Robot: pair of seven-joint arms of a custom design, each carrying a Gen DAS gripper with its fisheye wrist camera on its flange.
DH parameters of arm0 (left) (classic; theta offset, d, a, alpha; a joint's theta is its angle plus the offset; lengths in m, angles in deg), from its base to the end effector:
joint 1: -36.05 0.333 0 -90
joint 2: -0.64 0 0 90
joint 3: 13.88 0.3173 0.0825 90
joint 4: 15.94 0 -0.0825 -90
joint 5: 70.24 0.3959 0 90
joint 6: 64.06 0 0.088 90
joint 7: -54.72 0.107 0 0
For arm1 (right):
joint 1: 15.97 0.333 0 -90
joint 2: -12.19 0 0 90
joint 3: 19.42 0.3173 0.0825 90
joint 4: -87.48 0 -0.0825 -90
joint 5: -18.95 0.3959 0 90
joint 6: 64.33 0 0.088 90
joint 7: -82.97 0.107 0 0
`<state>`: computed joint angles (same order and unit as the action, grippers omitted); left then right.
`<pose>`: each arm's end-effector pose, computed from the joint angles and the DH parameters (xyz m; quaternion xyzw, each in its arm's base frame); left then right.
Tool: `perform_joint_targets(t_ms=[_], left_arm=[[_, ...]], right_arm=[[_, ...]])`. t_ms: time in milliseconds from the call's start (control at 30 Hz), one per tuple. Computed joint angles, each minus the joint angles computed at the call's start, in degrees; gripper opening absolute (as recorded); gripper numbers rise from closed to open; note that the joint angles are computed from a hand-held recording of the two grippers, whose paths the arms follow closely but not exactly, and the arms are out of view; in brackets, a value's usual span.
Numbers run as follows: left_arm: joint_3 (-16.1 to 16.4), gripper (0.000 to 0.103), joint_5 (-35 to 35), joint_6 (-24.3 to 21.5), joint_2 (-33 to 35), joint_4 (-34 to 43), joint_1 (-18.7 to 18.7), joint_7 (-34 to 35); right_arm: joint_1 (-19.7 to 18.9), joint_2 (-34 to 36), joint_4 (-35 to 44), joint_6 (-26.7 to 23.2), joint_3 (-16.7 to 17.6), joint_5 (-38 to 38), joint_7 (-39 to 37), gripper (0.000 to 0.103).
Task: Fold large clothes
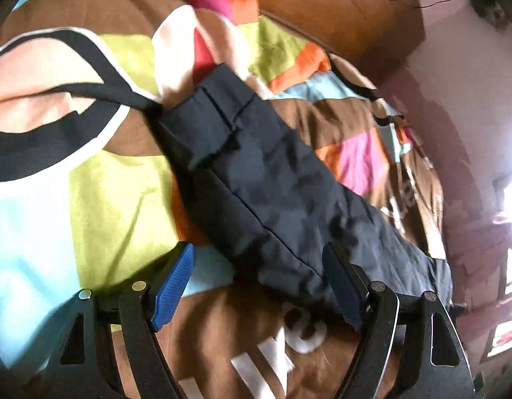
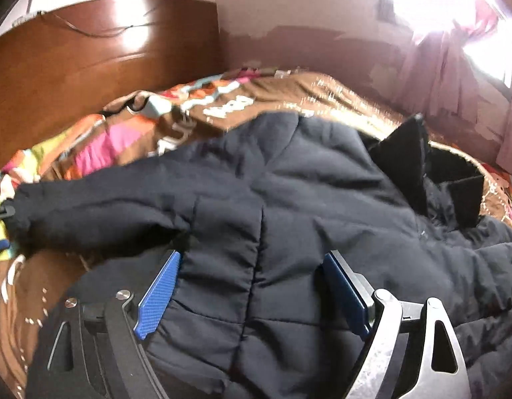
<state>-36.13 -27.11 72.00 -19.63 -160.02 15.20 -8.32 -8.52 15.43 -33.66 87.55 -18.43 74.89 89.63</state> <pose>0.3367 -0.3057 0.4132 -0.9350 0.0739 -0.3128 0.1497 0.5912 0.0649 0.4255 -0.8630 0.3360 -0.1668 0.3383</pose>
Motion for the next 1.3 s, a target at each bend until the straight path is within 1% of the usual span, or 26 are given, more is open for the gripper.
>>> perform_joint_targets(t_ms=[67, 133, 200, 233, 267, 333, 367, 400, 467, 533, 567, 633, 733, 800, 867, 933, 967, 1067, 1133, 1233, 1300], left_arm=[[0.3, 0.073, -0.3, -0.2, 0.2, 0.1, 0.1, 0.5], [0.6, 0.073, -0.5, -0.8, 0.7, 0.7, 0.1, 2.5], [1.0, 0.069, -1.2, -1.6, 1.6, 1.7, 0.0, 4.8], [0.8, 0.053, -0.7, -2.4, 2.2, 2.4, 0.2, 5.1], [0.7, 0.034, -0.5, -3.4, 2.7, 3.1, 0.3, 5.6], [0.8, 0.02, -0.4, -5.6, 3.2, 4.5, 0.1, 8.4], [0.4, 0.014, 0.0, -7.4, 3.2, 5.3, -0.2, 9.5], [0.0, 0.013, 0.9, -9.0, 3.6, 6.4, -0.2, 10.2], [-1.2, 0.008, 3.0, -14.1, 4.1, 9.3, -0.8, 13.3], [-2.4, 0.007, 5.0, -19.9, 5.4, 13.2, -1.8, 17.0], [-2.7, 0.006, 5.8, -22.1, 6.0, 15.0, -2.3, 18.7], [-3.4, 0.006, 8.1, -26.6, 7.8, 19.4, -3.3, 22.1], [-4.0, 0.006, 11.5, -30.6, 10.4, 25.1, -5.0, 25.9], [-4.4, 0.006, 14.4, -33.3, 12.6, 29.6, -6.2, 28.8], [-4.5, 0.005, 17.0, -35.6, 15.0, 33.8, -7.6, 31.7], [-4.3, 0.005, 19.6, -36.8, 17.6, 38.1, -9.1, 35.1], [-4.2, 0.004, 21.2, -37.1, 19.0, 40.4, -10.0, 36.8], [-3.4, 0.002, 26.0, -38.1, 23.3, 46.8, -13.1, 42.4], [-2.9, 0.001, 29.3, -38.6, 27.3, 52.6, -15.7, 47.2], [-1.6, 0.001, 32.4, -38.0, 33.0, 60.9, -19.2, 53.3], [-0.6, 0.001, 33.2, -37.2, 37.0, 66.7, -21.3, 55.8]], right_arm=[[-0.1, 0.5, 0.2, 0.0, -0.1, -0.2, 0.5, 0.093], [-0.2, 1.0, 0.5, -0.2, -0.1, -0.2, 0.9, 0.095], [-0.3, 1.2, 0.4, 0.5, 0.1, 0.8, 0.1, 0.097], [-0.2, 1.2, 0.2, 1.1, 0.2, 1.3, -0.5, 0.098], [-0.2, 1.2, 0.0, 1.6, 0.4, 1.7, -1.0, 0.098], [-0.3, 0.8, -0.3, 1.7, 0.4, 2.5, -1.9, 0.098], [-0.6, 0.3, -0.4, 0.6, 0.2, 3.1, -2.3, 0.098], [-0.8, -0.2, -0.4, -0.6, -0.1, 3.4, -2.3, 0.098], [-1.6, -1.9, -0.9, -3.1, -1.0, 4.7, -2.5, 0.098], [-2.2, -3.5, -1.4, -5.1, -1.9, 3.7, -1.3, 0.098], [-2.7, -4.5, -1.8, -6.4, -2.5, 2.8, -0.5, 0.098], [-3.1, -5.8, -2.4, -7.5, -3.3, 2.2, -0.3, 0.098], [-4.2, -7.7, -2.9, -11.1, -4.7, 0.8, -0.1, 0.098], [-5.2, -8.7, -2.7, -15.5, -5.9, -0.2, 0.4, 0.098], [-6.2, -9.3, -2.0, -21.2, -7.0, -1.3, 1.2, 0.098], [-7.3, -10.0, -1.7, -26.0, -7.9, -1.6, 1.2, 0.098], [-7.9, -10.6, -1.7, -27.4, -8.3, -1.6, 1.0, 0.098], [-9.0, -12.4, -2.4, -28.2, -9.0, -1.6, -0.2, 0.098], [-10.0, -13.1, -2.2, -29.1, -9.9, -1.4, -0.7, 0.098], [-11.5, -12.8, -1.1, -29.3, -10.8, -1.5, -0.2, 0.098], [-12.6, -12.0, -0.2, -29.7, -11.4, -1.9, 0.4, 0.098]])
